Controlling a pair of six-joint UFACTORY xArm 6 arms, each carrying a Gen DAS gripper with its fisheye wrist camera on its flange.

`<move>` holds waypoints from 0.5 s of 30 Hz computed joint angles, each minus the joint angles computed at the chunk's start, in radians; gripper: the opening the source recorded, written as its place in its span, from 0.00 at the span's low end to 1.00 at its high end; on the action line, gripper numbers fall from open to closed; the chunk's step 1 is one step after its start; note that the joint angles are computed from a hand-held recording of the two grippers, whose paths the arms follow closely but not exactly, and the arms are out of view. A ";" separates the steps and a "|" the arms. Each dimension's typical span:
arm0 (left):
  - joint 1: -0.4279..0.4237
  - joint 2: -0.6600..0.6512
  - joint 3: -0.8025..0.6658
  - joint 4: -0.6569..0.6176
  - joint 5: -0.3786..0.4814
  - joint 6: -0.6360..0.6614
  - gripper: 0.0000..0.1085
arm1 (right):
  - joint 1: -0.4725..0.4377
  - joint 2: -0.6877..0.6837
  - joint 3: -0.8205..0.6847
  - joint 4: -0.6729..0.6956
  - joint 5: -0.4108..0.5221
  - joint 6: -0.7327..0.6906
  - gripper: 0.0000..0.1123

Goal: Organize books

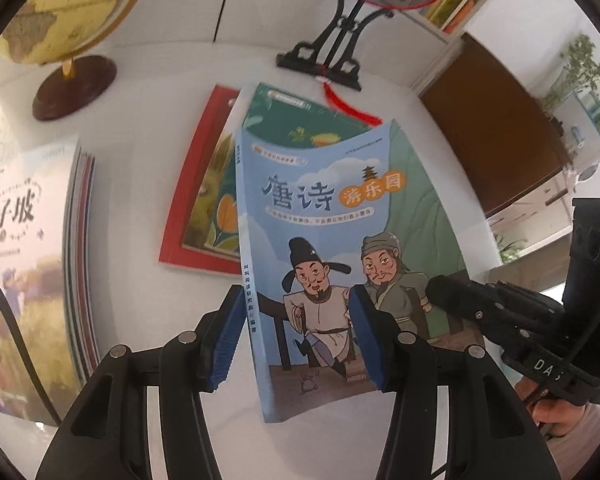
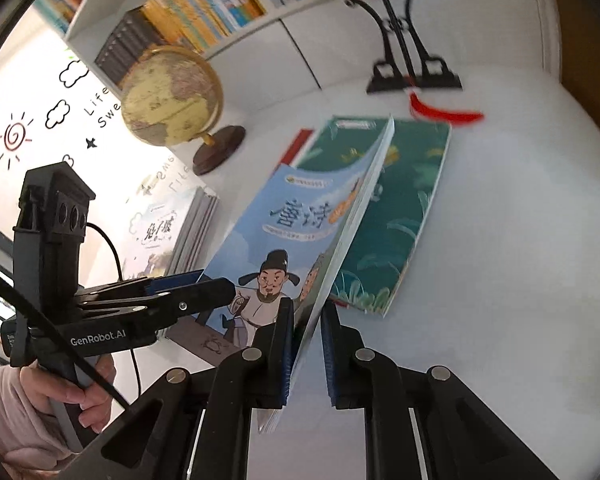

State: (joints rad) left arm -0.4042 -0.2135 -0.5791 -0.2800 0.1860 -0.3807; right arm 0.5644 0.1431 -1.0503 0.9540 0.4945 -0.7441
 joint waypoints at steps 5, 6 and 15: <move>0.012 -0.029 -0.020 0.109 0.030 -0.087 0.45 | 0.005 -0.029 0.000 -0.017 -0.016 -0.006 0.12; 0.016 -0.039 -0.023 0.161 0.036 -0.125 0.45 | 0.004 -0.033 0.001 -0.015 -0.016 -0.011 0.12; 0.028 -0.078 -0.081 0.383 0.129 -0.270 0.45 | 0.012 -0.078 0.014 0.012 -0.031 -0.013 0.12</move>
